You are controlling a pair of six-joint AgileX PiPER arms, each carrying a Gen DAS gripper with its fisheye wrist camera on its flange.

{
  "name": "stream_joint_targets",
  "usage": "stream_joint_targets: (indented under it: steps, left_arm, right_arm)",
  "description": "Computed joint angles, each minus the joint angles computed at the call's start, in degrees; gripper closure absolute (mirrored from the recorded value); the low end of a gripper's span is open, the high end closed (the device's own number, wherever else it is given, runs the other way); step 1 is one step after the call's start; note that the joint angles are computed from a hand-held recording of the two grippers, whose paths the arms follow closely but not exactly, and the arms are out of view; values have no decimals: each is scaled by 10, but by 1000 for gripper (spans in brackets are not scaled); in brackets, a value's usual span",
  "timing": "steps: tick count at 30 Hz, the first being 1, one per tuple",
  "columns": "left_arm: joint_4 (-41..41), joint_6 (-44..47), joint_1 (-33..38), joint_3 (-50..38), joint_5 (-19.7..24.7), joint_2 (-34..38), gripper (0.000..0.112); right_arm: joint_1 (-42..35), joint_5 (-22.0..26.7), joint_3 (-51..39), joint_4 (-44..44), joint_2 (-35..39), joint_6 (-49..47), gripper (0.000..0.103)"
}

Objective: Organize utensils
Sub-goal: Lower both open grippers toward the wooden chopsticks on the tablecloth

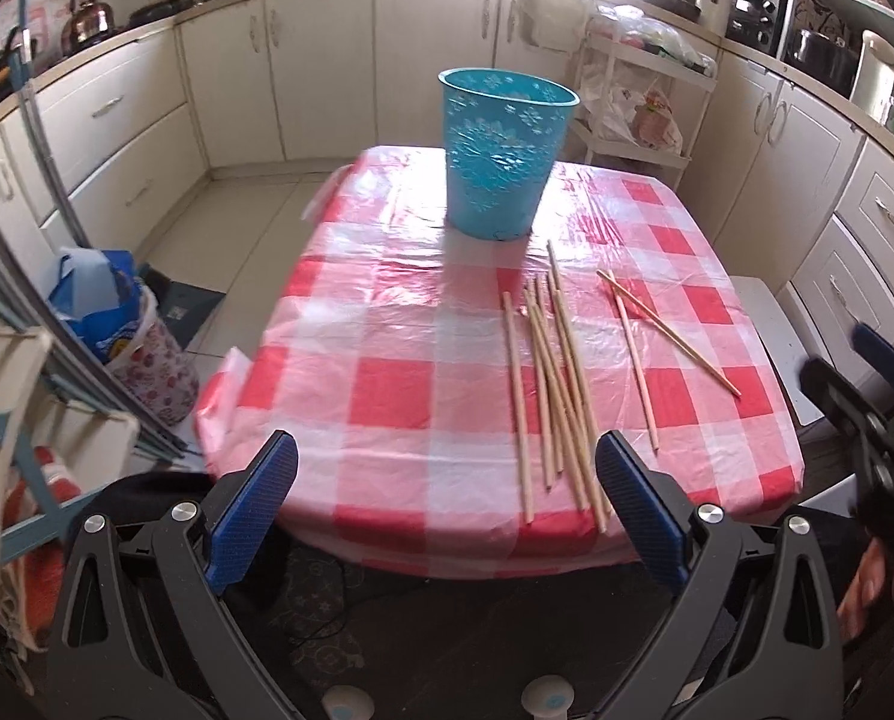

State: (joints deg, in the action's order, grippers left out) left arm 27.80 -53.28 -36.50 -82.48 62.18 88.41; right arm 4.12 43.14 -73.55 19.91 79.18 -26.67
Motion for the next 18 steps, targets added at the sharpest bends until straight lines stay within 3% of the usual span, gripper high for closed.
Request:
stream_joint_targets:
  steps: [4,7,11,18]
  left_arm:
    - [-12,25,25,-40,-24,71,17]
    - [-39,48,52,-65,-46,117,17]
    - [-71,89,79,-118,-56,184,27]
    - [-114,154,111,-214,-51,284,46]
  right_arm:
    - [-12,42,-102,-3,148,-46,51]
    - [-5,63,-173,-28,238,-45,57]
    - [1,91,-243,-30,318,-38,62]
    - [0,142,-315,-24,377,-17,76]
